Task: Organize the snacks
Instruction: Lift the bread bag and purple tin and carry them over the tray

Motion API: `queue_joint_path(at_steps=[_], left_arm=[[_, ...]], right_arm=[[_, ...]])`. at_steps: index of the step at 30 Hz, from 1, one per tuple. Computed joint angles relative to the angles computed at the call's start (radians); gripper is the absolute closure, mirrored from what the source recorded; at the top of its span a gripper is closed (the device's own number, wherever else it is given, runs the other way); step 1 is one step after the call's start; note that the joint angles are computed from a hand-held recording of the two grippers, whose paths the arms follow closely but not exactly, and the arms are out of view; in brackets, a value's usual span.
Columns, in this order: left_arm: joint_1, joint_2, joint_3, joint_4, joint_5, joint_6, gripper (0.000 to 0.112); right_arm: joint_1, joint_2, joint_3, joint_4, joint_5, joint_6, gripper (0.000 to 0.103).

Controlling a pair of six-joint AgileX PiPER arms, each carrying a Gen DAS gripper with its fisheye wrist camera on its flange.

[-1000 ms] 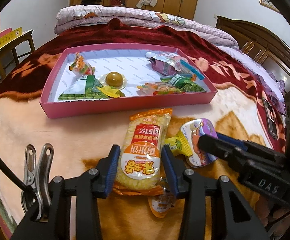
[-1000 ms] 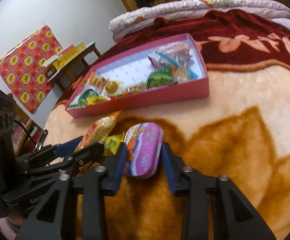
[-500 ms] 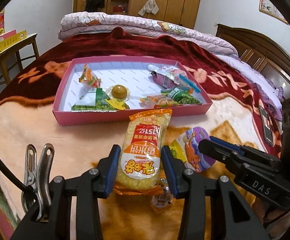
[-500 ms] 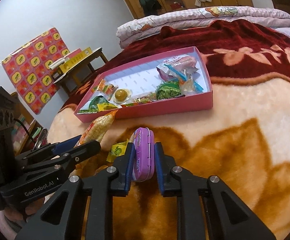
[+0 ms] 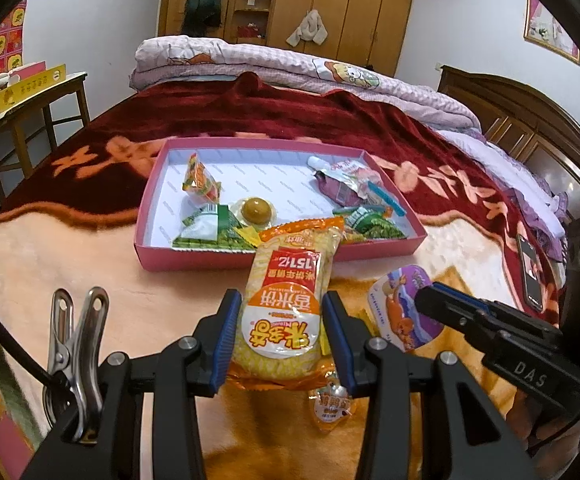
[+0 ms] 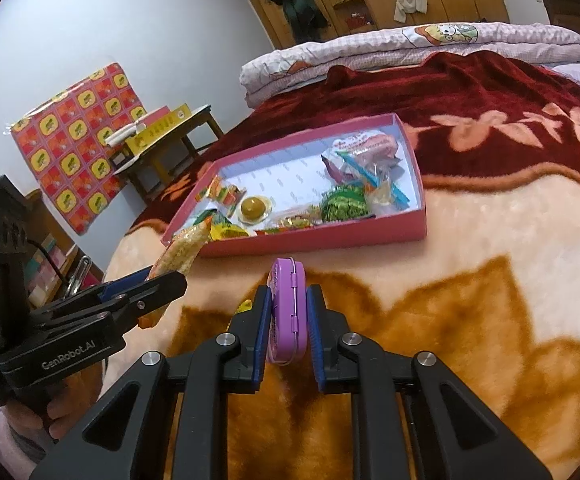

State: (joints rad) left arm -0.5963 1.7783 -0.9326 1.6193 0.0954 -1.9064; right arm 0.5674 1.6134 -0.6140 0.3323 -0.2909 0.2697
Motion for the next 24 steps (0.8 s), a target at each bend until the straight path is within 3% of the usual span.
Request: queue_joint_path(at_steps=[8,13,24], left_arm=[[0.012,-0.021,-0.029,-0.169,0.006,0.183,0.068],[0.024,-0.013,-0.083,-0.416,0.022,0.449,0.068],[0.054,0.057,-0.225,-0.752,0.06,0.816,0.068]], right_arm=[[-0.025,-0.036,-0.035,0.018,0.035,-0.057,0.084],[-0.05,-0.033,-0.083,0.005,0.073,-0.077,0.084],[-0.089,0.021,-0.211,-0.054,0.141,-0.068,0.084]])
